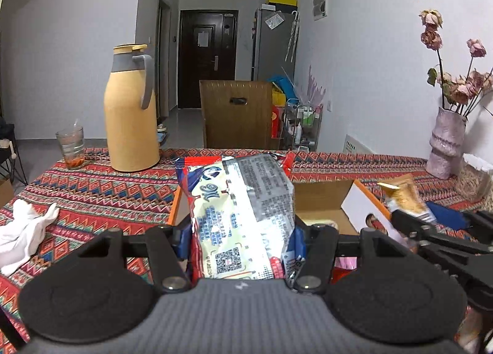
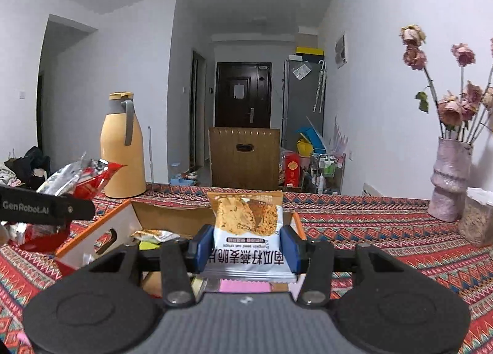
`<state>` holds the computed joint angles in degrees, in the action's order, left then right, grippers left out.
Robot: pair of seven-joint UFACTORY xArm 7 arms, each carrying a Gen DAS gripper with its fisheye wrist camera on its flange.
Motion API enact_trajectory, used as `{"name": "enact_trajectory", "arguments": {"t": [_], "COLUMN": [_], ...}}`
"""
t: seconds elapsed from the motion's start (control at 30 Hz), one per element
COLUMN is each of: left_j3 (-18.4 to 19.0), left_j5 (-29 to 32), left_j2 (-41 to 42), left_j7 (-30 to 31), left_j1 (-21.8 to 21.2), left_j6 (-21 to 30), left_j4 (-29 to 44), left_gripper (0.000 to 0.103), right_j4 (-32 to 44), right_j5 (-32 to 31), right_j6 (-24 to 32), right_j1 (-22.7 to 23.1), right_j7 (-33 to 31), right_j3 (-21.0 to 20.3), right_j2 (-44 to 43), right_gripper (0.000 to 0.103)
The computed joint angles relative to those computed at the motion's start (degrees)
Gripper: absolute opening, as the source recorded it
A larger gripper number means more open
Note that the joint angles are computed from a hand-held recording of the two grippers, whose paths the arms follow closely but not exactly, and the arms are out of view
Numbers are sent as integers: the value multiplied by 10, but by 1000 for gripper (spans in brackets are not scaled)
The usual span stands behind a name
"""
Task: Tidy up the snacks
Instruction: 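Carry both packets over the open box and release them inside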
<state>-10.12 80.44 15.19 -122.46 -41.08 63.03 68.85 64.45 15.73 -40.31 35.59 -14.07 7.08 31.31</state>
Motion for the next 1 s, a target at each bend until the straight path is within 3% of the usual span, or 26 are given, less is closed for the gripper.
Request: {"name": "enact_trajectory", "arguments": {"t": [0.3,0.47,0.57,0.67,0.73,0.8,0.87,1.0], "left_j3": [33,41,47,48,45,43,40,34], "left_j5": [55,61,57,70,70,72,77,79], "left_j2": [48,68,66,58,56,53,47,46], "left_j7": [-31,-26,-38,-60,-70,-82,-97,-96], "left_j1": [18,38,37,41,36,25,23,29], "left_j6": [-38,-96,-100,-115,-97,-63,-51,-54], "left_j4": [26,28,22,9,6,4,-2,-2], "left_gripper": [59,59,61,71,95,103,103,103], "right_j4": [165,175,176,173,171,168,166,168], "right_j5": [27,11,22,36,64,82,88,95], "right_j6": [85,99,112,124,119,112,103,107], "right_j1": [29,34,46,55,80,92,87,76], "right_j7": [2,3,0,4,-4,-13,-14,-11], "right_j3": [-32,-41,-55,-64,-87,-97,-92,-82], "right_j2": [111,127,127,125,125,124,123,124], "right_gripper": [47,47,47,49,60,96,103,103]}}
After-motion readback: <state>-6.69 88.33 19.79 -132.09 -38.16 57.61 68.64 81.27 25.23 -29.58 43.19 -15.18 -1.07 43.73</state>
